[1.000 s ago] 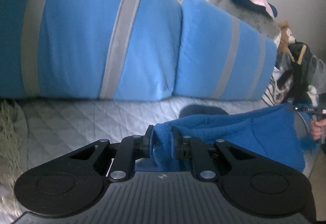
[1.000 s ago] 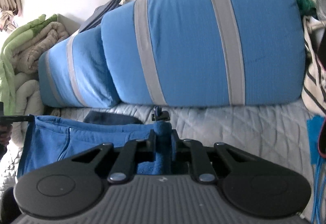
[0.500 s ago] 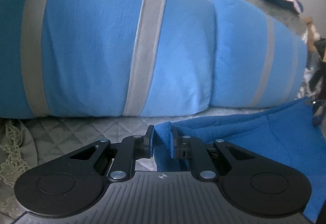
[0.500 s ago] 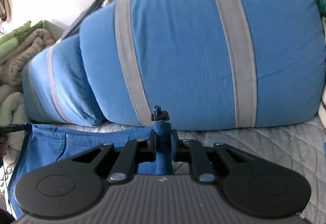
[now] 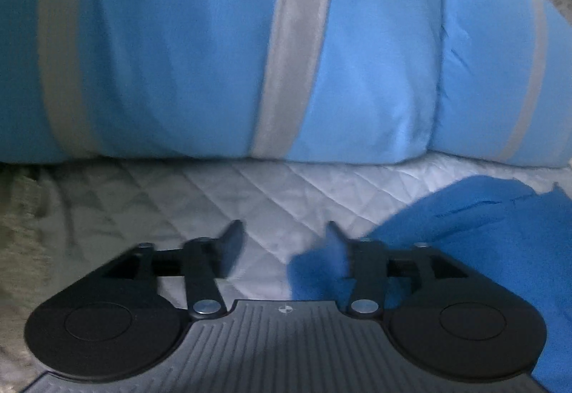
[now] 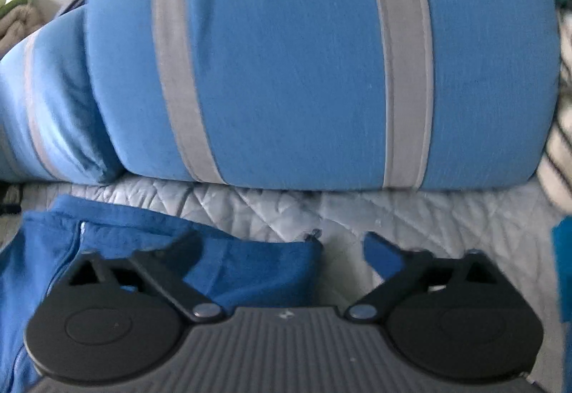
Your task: Fold clothes
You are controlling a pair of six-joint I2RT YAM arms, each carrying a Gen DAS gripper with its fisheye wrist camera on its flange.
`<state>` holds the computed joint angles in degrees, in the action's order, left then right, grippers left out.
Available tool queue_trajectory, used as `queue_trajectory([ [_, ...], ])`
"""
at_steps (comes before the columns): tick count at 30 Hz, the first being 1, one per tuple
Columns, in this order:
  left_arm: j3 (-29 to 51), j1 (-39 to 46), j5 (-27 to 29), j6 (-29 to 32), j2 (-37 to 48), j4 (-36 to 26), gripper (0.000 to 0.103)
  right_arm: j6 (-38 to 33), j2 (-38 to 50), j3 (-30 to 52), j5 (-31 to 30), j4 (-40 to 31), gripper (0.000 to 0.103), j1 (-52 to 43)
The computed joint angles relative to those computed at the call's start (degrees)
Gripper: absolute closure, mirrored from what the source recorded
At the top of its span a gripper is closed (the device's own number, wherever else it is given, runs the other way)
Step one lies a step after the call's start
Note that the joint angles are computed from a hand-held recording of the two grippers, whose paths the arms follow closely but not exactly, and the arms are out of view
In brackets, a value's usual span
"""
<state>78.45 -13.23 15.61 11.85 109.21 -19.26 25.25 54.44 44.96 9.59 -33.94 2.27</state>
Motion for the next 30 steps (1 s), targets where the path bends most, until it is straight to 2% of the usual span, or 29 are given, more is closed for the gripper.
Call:
queue_trajectory([
  [1, -1.38, 0.05, -0.55, -0.35, -1.86, 0.46, 0.041, 0.53, -0.59, 0.75, 2.02, -1.55, 0.000, 2.02],
  [4, -5.90, -0.16, -0.93, -1.02, -8.38, -0.25, 0.039, 5.23, -2.06, 3.50, 7.70, -7.76, 0.000, 9.05],
  [8, -14.16, -2.51, -2.72, -2.27, -19.03, -0.54, 0.030, 16.75, -2.42, 6.76, 20.17, -16.84, 0.000, 25.04],
  [12, -24.52, -6.84, -2.84, -4.86, -31.04, -0.10, 0.030, 33.70, 1.82, 10.28, 31.64, -24.70, 0.000, 44.99],
  [14, -30.78, -10.49, -5.19, -8.33, -37.60, 1.84, 0.030, 45.49, 5.82, 12.04, 37.79, -28.79, 0.000, 55.01],
  [17, -41.68, -18.15, -12.47, -13.22, -46.10, 9.44, 0.030, 62.44, 14.26, 14.14, 45.70, -34.58, 0.000, 67.06],
  [20, -51.16, -27.45, -21.31, -17.12, -51.60, 17.31, 0.030, 75.11, 24.35, 16.88, 49.42, -40.57, 0.000, 72.59],
  [22, -57.25, -32.56, -27.16, -16.58, -50.87, 25.91, 0.030, 82.12, 30.73, 18.04, 49.44, -43.90, 0.000, 74.30],
  [26, -64.53, -35.56, -33.32, -14.73, -40.06, 43.11, 0.027, 85.48, 36.07, 14.84, 47.30, -39.35, 0.001, 74.16],
  [28, -66.66, -31.93, -28.48, -17.27, -36.04, 49.18, 0.027, 85.09, 38.70, 12.61, 47.24, -35.91, 0.001, 74.49],
  [30, -66.51, -31.36, -28.04, -18.75, -33.89, 50.73, 0.027, 83.33, 40.18, 13.10, 46.27, -35.14, 0.001, 73.51],
])
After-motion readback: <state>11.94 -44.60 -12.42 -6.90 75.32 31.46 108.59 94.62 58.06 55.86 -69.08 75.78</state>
